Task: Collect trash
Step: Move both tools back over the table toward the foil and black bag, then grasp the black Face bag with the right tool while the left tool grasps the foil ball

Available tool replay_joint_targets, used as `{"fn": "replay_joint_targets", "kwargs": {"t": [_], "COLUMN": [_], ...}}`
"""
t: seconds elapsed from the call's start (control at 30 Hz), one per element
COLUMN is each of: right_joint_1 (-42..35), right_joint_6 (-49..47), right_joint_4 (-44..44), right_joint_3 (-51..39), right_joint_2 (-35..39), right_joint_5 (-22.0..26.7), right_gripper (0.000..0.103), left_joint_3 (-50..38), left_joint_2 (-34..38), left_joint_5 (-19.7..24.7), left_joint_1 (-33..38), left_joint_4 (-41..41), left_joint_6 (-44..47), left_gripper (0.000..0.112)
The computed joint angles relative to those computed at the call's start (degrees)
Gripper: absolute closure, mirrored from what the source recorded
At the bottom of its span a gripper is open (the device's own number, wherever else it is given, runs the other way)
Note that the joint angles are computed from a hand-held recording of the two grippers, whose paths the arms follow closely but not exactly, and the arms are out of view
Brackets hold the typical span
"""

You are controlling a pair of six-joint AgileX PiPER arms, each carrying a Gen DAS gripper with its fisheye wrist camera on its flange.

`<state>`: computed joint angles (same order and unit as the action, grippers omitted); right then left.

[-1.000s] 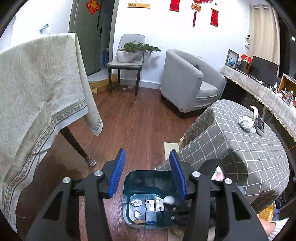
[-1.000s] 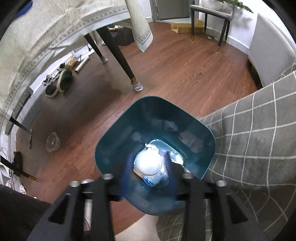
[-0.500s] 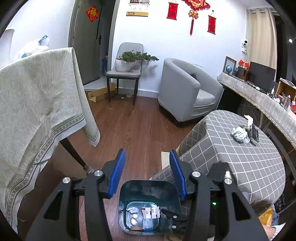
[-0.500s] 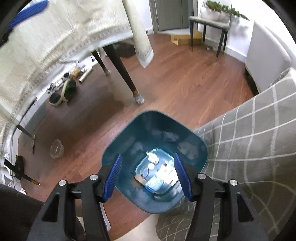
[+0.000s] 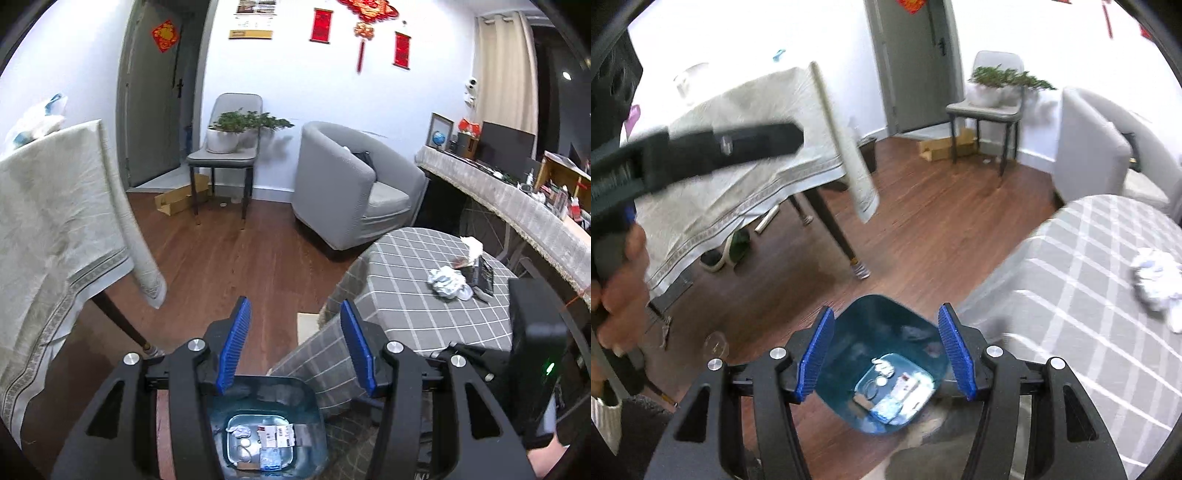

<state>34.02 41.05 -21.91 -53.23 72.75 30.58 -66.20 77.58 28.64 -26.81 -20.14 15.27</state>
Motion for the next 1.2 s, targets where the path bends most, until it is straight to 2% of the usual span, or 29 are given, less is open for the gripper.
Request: {"fn": "replay_joint_targets", "kwargs": {"t": [0.27, 0.5, 0.67, 0.83, 0.97, 1.2], "right_joint_1": [-7.0, -14.5, -23.7, -32.6, -42.5, -47.0], "right_joint_6": [-3.4, -3.5, -4.2, -4.1, -11.9, -10.4], "right_joint_4": [1.6, 0.8, 2.1, 2.7, 12.5, 11.6], "right_joint_3": [4.5, 6.7, 8.5, 8.3, 8.4, 6.9], "right_joint_2": [-8.9, -13.5, -16.2, -16.3, -15.2, -10.8], "right_joint_5": [2.4, 3.6, 3.3, 2.8, -0.5, -0.9], "right_gripper": [0.040, 0.031, 0.028, 0.021, 0.020, 0.018], "left_joint_3": [-2.4, -5.1, -8.1, -12.5, -16.8, -24.6], "left_joint_2": [3.5, 6.9, 10.6, 15.6, 20.2, 27.2], "left_joint_5": [-1.8, -3.7, -5.0, -5.0, -4.1, -1.6], "left_joint_1": [-8.4, -12.0, -13.8, -15.7, -16.2, -18.3], "left_joint_4": [8.5, 9.6, 9.0, 8.7, 4.8, 3.0], "left_joint_6": [-9.5, -11.8, -12.1, -11.4, -8.8, -6.2], "left_gripper": [0.048, 0.041, 0.039, 0.034, 0.030, 0.026]}}
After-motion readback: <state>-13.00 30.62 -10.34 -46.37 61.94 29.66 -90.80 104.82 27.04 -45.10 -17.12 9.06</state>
